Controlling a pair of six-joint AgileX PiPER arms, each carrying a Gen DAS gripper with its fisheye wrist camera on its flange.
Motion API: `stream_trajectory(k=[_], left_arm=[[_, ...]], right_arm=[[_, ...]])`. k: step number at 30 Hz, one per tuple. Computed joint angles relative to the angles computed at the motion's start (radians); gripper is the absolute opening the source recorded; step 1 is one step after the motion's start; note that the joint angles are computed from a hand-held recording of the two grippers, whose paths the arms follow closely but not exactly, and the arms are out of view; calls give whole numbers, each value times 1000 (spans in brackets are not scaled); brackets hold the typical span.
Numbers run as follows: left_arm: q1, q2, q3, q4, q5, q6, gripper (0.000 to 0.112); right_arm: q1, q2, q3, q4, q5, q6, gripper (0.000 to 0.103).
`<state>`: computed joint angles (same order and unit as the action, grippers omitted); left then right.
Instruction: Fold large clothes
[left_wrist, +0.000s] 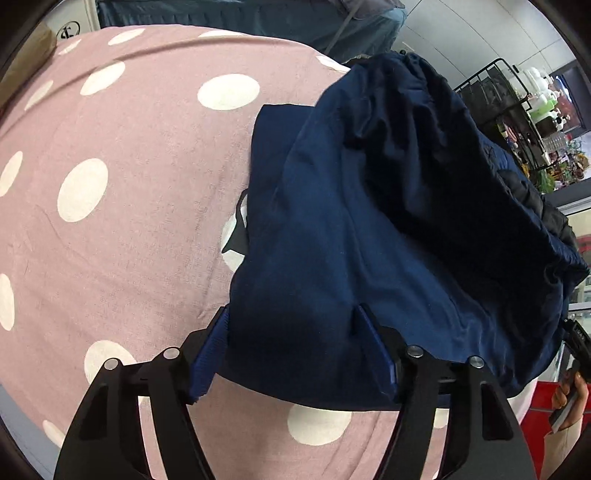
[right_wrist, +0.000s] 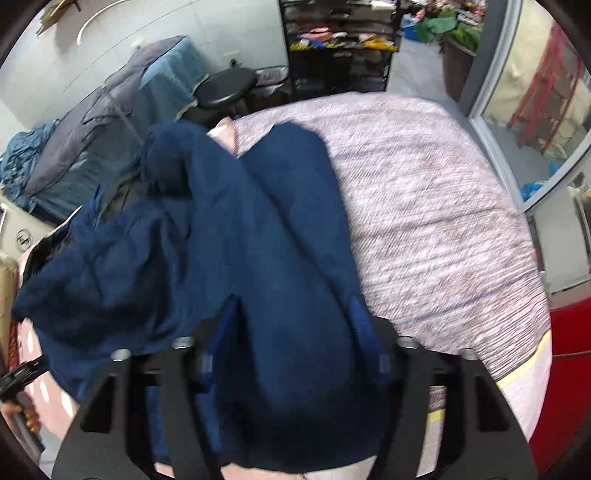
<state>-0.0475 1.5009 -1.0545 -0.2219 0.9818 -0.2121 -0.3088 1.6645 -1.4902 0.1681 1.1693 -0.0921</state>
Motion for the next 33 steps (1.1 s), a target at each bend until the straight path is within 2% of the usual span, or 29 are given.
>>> stream_trajectory(k=[1, 3, 5, 9, 12, 14, 17, 19, 20, 22, 24, 27, 30, 33], left_arm=[[-19, 4, -7, 25, -1, -14, 63], [-61, 15, -35, 83, 7, -49, 48], [-92, 23, -59, 134, 11, -79, 34], [-129, 50, -102, 210, 34, -124, 29], [-143, 88, -136, 225, 55, -177, 29], [-163, 106, -165, 262, 87, -198, 33], [-220, 111, -201, 351, 120, -248, 42], [-275, 101, -221, 445, 146, -286, 49], [-295, 92, -224, 477, 148, -295, 57], [-347, 70, -234, 553, 147, -303, 61], [-383, 65, -251, 584, 149, -278, 61], [-433, 74, -279, 623, 144, -223, 62], [-453, 91, -314, 618, 134, -162, 62], [-466, 132, -377, 591, 143, -100, 62]], right_arm=[[12, -4, 9, -13, -17, 2, 50], [29, -24, 31, -35, -35, -6, 39], [43, -42, 49, -55, -56, 8, 32], [67, -68, 83, -125, -95, 102, 24], [54, -53, 77, -161, -99, 191, 24], [41, -27, 53, -154, -78, 236, 24], [58, -14, 24, -172, -51, 263, 32], [82, -19, 13, -211, -41, 272, 61], [97, -29, 15, -247, -43, 283, 66], [113, -58, 24, -276, -54, 270, 68], [131, -72, 22, -287, -48, 244, 68], [148, -88, 7, -224, -27, 130, 71], [183, -90, -11, -182, -2, 38, 77], [219, -86, -38, -118, 12, -52, 78]])
